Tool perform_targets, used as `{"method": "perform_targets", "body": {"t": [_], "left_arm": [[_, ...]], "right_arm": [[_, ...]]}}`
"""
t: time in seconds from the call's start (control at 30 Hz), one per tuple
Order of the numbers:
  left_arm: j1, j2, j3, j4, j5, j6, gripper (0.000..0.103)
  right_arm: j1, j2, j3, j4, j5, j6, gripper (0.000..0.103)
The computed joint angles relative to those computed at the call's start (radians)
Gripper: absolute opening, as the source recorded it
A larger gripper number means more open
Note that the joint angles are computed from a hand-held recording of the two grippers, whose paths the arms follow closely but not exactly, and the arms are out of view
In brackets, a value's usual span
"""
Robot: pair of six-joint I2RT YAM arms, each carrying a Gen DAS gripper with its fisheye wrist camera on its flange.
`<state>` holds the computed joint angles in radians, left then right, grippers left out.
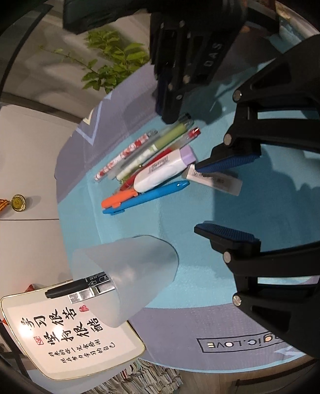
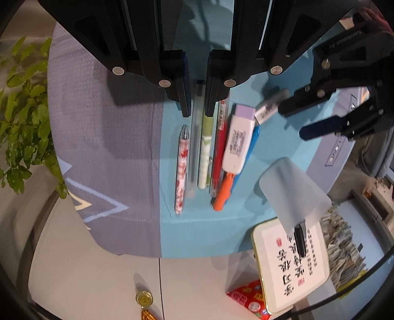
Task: Organize stationery
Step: 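Grasp the blue pen with the left tool while the right tool grasps the clear pen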
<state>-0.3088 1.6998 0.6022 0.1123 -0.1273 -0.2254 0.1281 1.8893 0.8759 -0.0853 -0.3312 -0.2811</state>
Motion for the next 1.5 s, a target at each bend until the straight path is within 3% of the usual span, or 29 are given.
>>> {"method": "perform_targets", "body": {"t": [0.17,0.33,0.43,0.73,0.83,0.93,1.17,1.33,1.5], "left_arm": [[0.004,0.056,0.051,-0.004,-0.013,-0.010,0.039],[0.004,0.109,0.104,-0.018,-0.026,-0.024,0.039],[-0.003,0.140,0.138,-0.027,-0.037,-0.022,0.037],[0.013,0.205,0.205,-0.051,-0.030,-0.021,0.029],[0.011,0.210,0.210,-0.043,-0.031,-0.017,0.010],[0.012,0.206,0.212,-0.055,-0.032,-0.008,0.009],[0.029,0.099,0.073,-0.029,-0.027,0.029,0.008],[0.041,0.007,-0.051,-0.013,-0.018,0.034,0.008],[0.042,-0.136,-0.200,-0.021,-0.010,0.051,0.008]], "right_arm": [[0.007,0.029,0.010,0.009,-0.001,-0.008,0.011],[0.015,0.033,-0.015,0.099,0.084,0.018,0.011],[0.012,0.065,0.006,0.089,0.097,0.016,0.011],[-0.014,0.074,0.022,0.077,0.035,0.015,0.011],[-0.035,0.067,0.031,0.054,-0.030,0.023,0.011],[-0.025,0.063,0.028,0.044,-0.033,0.011,0.011],[0.003,0.066,0.023,0.044,-0.007,-0.007,0.011],[0.044,0.059,0.003,0.086,0.072,-0.011,0.010],[-0.017,0.020,-0.020,0.020,-0.009,-0.021,0.009]]}}
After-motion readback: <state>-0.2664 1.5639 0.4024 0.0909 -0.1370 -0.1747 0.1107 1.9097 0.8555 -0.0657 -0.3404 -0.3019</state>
